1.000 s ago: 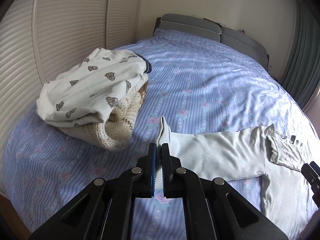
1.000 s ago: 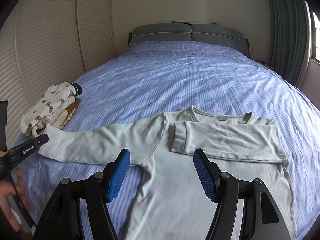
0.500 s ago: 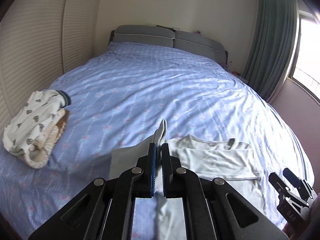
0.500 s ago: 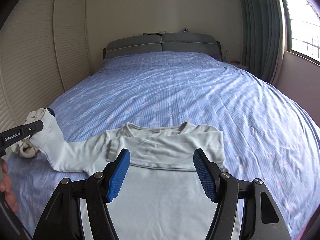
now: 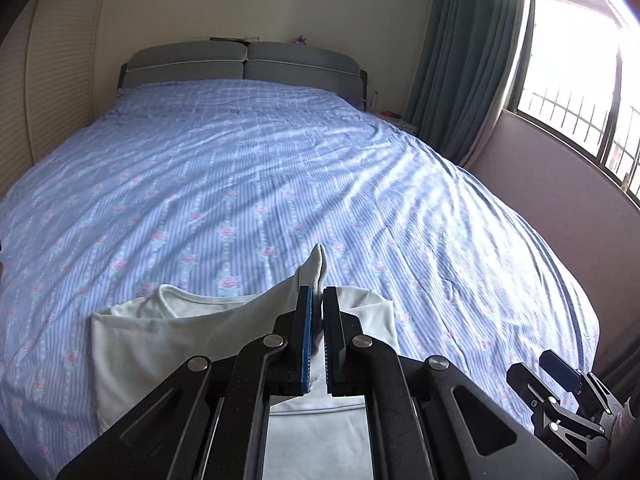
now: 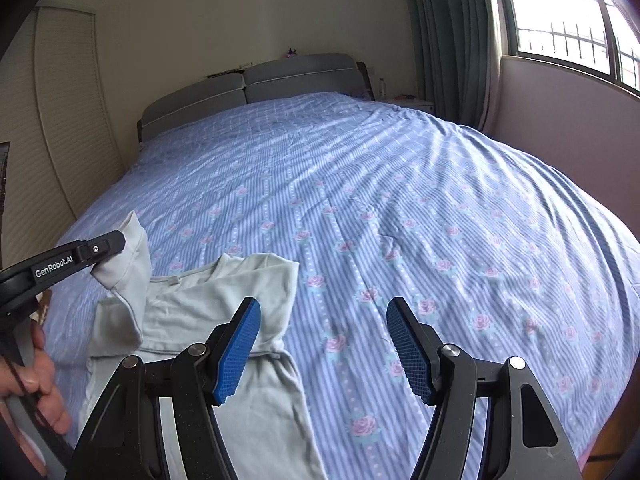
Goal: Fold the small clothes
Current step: 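Fold the held sleeve across the shirt body and open the left gripper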
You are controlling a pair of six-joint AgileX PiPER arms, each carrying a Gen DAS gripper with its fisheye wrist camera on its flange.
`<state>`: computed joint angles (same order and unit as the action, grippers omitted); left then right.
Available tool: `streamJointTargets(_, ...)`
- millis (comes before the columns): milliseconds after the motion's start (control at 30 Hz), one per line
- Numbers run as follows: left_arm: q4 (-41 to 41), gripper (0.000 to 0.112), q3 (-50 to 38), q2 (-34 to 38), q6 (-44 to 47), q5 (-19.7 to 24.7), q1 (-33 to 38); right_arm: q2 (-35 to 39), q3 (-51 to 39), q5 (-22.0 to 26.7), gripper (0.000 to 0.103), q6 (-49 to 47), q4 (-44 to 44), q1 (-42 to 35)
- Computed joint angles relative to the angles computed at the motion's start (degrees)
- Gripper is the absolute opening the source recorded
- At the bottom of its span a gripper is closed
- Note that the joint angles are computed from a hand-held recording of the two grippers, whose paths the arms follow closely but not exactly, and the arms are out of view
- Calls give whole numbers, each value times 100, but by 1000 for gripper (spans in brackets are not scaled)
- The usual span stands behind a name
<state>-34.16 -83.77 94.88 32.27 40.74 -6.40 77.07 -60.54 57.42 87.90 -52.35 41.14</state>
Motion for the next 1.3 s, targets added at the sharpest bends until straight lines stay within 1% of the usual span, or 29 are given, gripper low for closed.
streamJointTargets(167, 456, 7, -72, 364, -456, -216, -535, -172, 394, -532, 66, -125, 238, -557)
streamJointTargets(300, 684, 7, -61, 574, -623, -312, -749, -179, 507, -730, 66, -230, 323, -783)
streamJointTargets(533, 996, 7, 83, 831, -744, -439, -886, -63, 615, -954, 66, -232, 421, -854)
streamJointTargets(667, 1245, 8, 158, 898, -886, -463, -988, -3, 631, -967, 66, -214, 384, -805)
streamJointTargets(733, 1421, 8, 242, 861, -992, -572, -1037, 20, 628, -939, 66, -188, 358, -763)
streamJointTargets(800, 1483, 10, 266, 851, -988, -571, -1046, 43, 628, -947, 66, -187, 356, -767)
streamJointTargets(833, 1514, 15, 275, 842, -998, -562, -1045, 55, 626, -942, 66, -177, 360, -758)
streamJointTargets(867, 1540, 24, 265, 840, -1017, -540, -1045, 73, 613, -937, 66, -177, 373, -750)
streamJointTargets(900, 1510, 29, 289, 807, -980, -524, -1027, 86, 600, -936, 66, -195, 389, -756)
streamJointTargets(933, 1511, 39, 330, 750, -971, -530, -1013, 86, 590, -929, 66, -216, 400, -764)
streamJointTargets(967, 1516, 48, 385, 677, -957, -557, -994, 83, 574, -911, 66, -221, 395, -759)
streamJointTargets(1033, 1445, 50, 504, 502, -813, -572, -897, 77, 520, -822, 66, -226, 355, -710)
streamJointTargets(1133, 1240, 52, 608, 291, -548, -452, -587, 91, 416, -687, 66, -223, 280, -624)
streamJointTargets(1200, 1151, 55, 755, 144, -341, -464, -302, 133, 330, -648, 66, -237, 256, -574)
streamJointTargets(1300, 1103, 56, 970, 30, -25, -552, 227, 288, 151, -688, 66, -325, 272, -523)
